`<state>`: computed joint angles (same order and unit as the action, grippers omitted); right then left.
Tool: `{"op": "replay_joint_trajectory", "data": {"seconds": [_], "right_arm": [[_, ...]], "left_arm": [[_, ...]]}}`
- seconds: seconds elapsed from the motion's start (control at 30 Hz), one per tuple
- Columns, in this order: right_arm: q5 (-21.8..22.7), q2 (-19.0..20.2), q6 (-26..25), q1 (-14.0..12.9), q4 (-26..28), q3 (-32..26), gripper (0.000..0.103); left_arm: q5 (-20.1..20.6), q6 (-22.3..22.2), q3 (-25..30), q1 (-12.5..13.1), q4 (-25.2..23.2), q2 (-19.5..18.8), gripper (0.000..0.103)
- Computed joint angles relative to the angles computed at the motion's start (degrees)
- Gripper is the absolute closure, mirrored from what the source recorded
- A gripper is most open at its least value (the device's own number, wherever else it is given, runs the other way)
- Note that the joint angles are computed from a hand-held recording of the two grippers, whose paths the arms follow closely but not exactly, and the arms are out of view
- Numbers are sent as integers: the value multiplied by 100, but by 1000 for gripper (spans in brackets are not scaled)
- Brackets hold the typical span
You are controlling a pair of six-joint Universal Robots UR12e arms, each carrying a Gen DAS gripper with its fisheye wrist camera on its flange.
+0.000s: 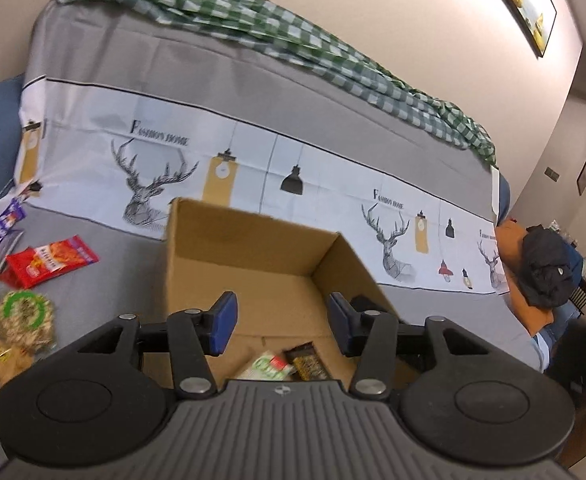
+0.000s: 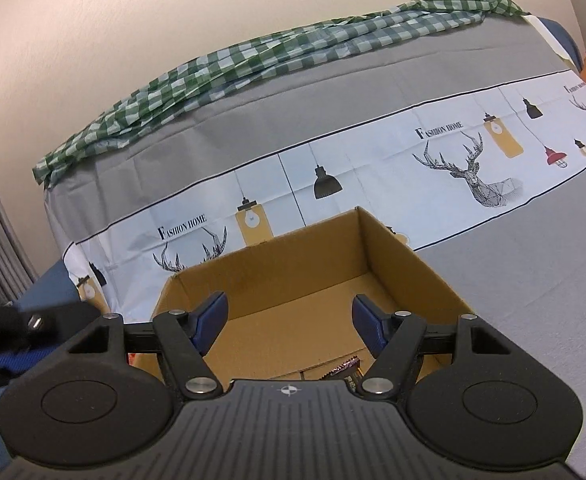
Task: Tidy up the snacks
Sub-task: 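Carry both snacks over the box and open both tools to drop them, then move both tools back to the snack pile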
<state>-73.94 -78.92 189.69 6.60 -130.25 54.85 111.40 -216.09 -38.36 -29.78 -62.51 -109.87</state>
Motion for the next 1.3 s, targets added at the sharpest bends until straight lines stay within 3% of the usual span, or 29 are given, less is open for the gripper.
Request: {"op": "replay_joint_trajectory", "data": {"seconds": [0.13, 0.23, 0.33, 0.43, 0.53, 0.6, 0.67, 0.73, 0.87, 1.0, 1.2, 1.23, 1.3], "right_arm": [[-106, -17, -150, 41, 99, 20, 32], [-167, -52, -233, 74, 136, 71, 35], [-185, -130, -261, 104, -85, 210, 43], [-63, -223, -414, 120, -302, 374, 52], [192, -320, -628, 131, -443, 538, 53], [396, -384, -825, 154, -530, 643, 53], [589, -437, -1034, 192, -584, 730, 53], [783, -482, -1225, 239, -577, 802, 53], [1102, -523, -1544, 382, -503, 881, 53], [1361, -549, -1806, 555, -432, 921, 52], [1614, -544, -2229, 838, 82, 845, 52], [1615, -524, -2304, 888, 232, 799, 49], [1464, -447, -2385, 1023, 464, 676, 36]], "left_arm": [[-351, 34, -648, 113, 186, 444, 52], [-451, 119, -1085, 203, 286, 742, 63], [-294, 568, -1521, 248, 385, 1019, 73], [-186, 1333, -2025, 293, 530, 1322, 73], [-385, 1606, -2672, 421, 773, 1706, 73], [-495, 1376, -3159, 521, 933, 1989, 73], [-586, 751, -3401, 648, 926, 2162, 73], [-539, 384, -3639, 724, 1453, 2286, 73], [-401, -24, -3728, 781, 1373, 2354, 73], [-247, -325, -3861, 822, 1607, 2441, 68], [-60, -1066, -3957, 925, 1735, 2513, 66], [21, -1137, -3995, 914, 1817, 2535, 64], [295, -1297, -4062, 871, 1958, 2571, 50]]}}
